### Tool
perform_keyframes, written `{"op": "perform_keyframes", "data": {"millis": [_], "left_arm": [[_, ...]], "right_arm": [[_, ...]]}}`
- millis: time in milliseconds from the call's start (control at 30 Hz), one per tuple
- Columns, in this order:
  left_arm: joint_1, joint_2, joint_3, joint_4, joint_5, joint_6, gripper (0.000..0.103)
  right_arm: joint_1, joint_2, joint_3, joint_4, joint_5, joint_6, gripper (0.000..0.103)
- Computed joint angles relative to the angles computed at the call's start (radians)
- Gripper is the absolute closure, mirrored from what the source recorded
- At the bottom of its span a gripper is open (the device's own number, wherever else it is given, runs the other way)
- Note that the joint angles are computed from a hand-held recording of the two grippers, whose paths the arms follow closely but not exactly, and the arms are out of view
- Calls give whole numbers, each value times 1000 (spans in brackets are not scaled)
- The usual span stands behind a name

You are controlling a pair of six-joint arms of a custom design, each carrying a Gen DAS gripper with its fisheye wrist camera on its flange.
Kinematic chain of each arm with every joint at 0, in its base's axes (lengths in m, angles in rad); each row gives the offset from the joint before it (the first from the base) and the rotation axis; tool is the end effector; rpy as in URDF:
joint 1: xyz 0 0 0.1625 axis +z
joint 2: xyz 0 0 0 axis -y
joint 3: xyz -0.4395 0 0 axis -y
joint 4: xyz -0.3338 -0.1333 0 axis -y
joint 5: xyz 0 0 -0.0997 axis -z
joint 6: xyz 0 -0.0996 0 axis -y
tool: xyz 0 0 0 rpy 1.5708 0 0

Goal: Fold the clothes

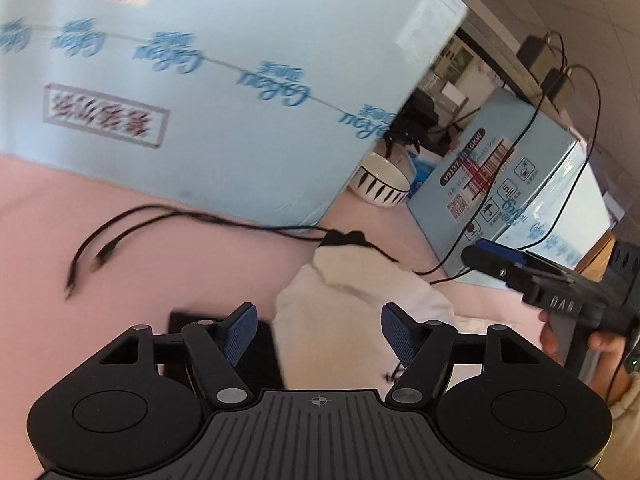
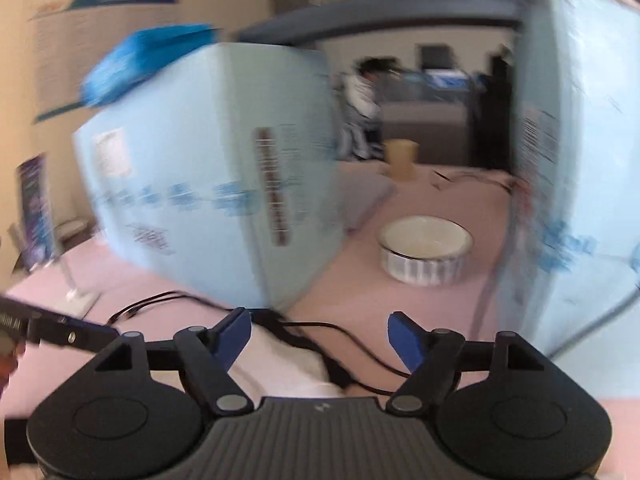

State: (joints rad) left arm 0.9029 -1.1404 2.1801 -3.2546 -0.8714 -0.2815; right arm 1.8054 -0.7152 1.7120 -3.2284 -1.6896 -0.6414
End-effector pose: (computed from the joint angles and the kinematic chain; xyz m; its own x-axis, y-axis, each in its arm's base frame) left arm -0.1410 -0.4975 0.2730 -0.9447 -0.0107 -0.3277 0.2423 0.6504 -0.7199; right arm 0.2698 -0.6064 0.1535 -0.6776 -0.5877 0.4422 -0.7350 0.5195 -0.4358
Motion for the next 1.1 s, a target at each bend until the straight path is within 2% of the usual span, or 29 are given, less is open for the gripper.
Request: {"op": "perform_keyframes", "data": {"millis": [67, 167, 200, 233, 267, 300, 333, 367, 400, 433, 467, 500, 533, 567, 600, 700, 733, 767, 833, 867, 900, 933, 1033, 1100], "left_arm": [[29, 61, -81, 9, -15, 10, 33], [85, 134, -173, 11, -74, 2, 33], [100, 154, -192, 8, -93, 14, 33], [106, 171, -206, 6, -94, 21, 33], [109, 186, -213, -5, -88, 28, 33], [112, 201, -221, -16, -87, 38, 33], [116, 212, -227, -25, -97, 50, 33], [117, 218, -228, -35, -102, 58, 33], [115, 223, -223, -59, -103, 71, 33], [113, 228, -218, -81, -100, 84, 33], [111, 230, -214, -99, -88, 96, 33], [108, 232, -211, -117, -76, 108, 33], [105, 234, -207, -136, -65, 121, 33], [103, 235, -203, -155, -52, 131, 33], [104, 234, -198, -171, -41, 130, 33], [113, 217, -187, -169, -65, 113, 33], [113, 212, -181, -168, -69, 108, 33], [111, 207, -174, -169, -68, 111, 33], [104, 197, -152, -183, -67, 128, 33], [102, 194, -147, -184, -71, 137, 33], [100, 189, -139, -185, -79, 149, 33], [99, 188, -137, -189, -83, 155, 33], [99, 182, -130, -203, -97, 164, 33], [101, 176, -126, -211, -101, 157, 33]], "right_arm": [[-10, 28, -63, 80, -25, 75, 33], [-30, 76, -140, 198, -18, 174, 36], [-32, 92, -157, 224, -18, 181, 39], [-32, 108, -172, 245, -19, 180, 54], [-32, 126, -183, 254, -20, 176, 87], [-25, 143, -185, 221, -41, 142, 97], [-18, 151, -160, 149, -53, 103, 101], [-16, 153, -125, 52, -37, 56, 103], [-24, 149, -93, -42, 15, 40, 103], [-33, 145, -77, -99, 55, 55, 103], [-42, 143, -71, -161, 67, 105, 103], [-45, 147, -80, -181, 38, 127, 103], [-43, 151, -92, -169, 0, 128, 103], [-41, 152, -108, -114, -47, 117, 103], [-50, 141, -118, -21, -52, 115, 100], [-89, 103, -131, 184, 95, 175, 81], [-88, 104, -142, 216, 111, 178, 63], [-83, 108, -154, 242, 113, 176, 56], [-70, 114, -176, 302, 108, 164, 57], [-55, 123, -184, 312, 70, 133, 59], [-36, 134, -191, 313, 21, 94, 66], [-19, 142, -187, 283, -25, 62, 87], [-2, 153, -142, 133, -61, 37, 90], [-6, 154, -124, 60, -36, 45, 92]]}}
